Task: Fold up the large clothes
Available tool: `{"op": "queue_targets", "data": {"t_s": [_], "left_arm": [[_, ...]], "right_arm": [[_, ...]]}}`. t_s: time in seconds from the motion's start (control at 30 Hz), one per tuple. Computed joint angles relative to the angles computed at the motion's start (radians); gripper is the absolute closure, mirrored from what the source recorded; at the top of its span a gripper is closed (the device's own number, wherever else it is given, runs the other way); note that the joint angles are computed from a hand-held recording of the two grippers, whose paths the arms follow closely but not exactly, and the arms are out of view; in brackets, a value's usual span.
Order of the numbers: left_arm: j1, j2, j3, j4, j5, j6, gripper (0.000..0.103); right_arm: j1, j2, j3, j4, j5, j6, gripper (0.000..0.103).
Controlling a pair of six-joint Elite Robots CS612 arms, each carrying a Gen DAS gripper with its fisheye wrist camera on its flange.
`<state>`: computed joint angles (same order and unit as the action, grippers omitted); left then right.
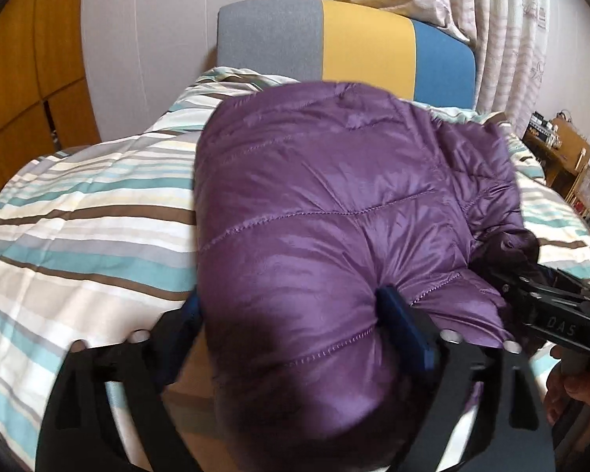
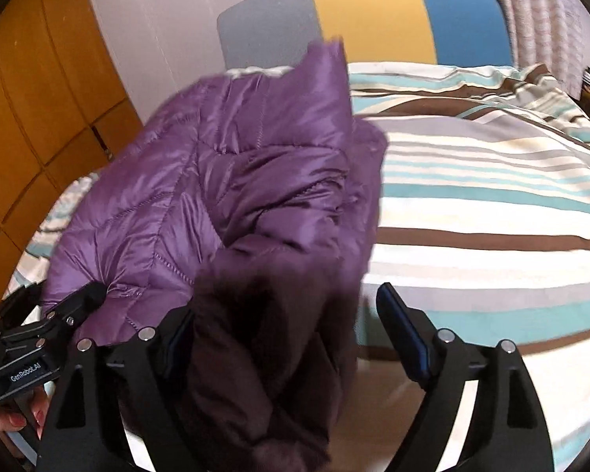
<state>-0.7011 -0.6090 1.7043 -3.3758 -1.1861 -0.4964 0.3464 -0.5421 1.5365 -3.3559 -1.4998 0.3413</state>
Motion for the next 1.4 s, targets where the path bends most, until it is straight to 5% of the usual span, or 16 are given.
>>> {"op": "queue_targets", "data": {"t_s": [0.2,0.4,0.57,0.73,0.97,1.2,1.4], "left_arm": [[0.009,-0.023,-0.01,-0.032,0.027,0.008,0.004],[0.042,0.007,-0.17,0.208,0.024,-0.033,0.004],[0.043,0.068,-0.264,0.281,0.06,0.02,0.003],[0.032,0.11,-0.285,0.253,0.117,0.062,0.003],[0.04,0.129,-0.292,0.218,0.099,0.06,0.003],[0.009,0.077,-0.179,0.097,0.125,0.073,0.003],[-0.02,0.027,-0.053,0.003,0.093,-0.009,0.003]], "right_arm": [[0.0,-0.021,0.017,-0.147,-0.12,0.037,0.014],[0.023,0.004,-0.115,0.04,-0.276,-0.028,0.012],[0.04,0.073,-0.23,0.209,-0.397,-0.086,0.008],[0.033,0.119,-0.248,0.228,-0.369,-0.047,0.005],[0.027,0.128,-0.25,0.231,-0.352,-0.027,0.003],[0.042,0.057,-0.136,0.132,-0.362,-0.016,0.002],[0.055,-0.009,-0.019,0.053,-0.331,0.026,0.002]]}}
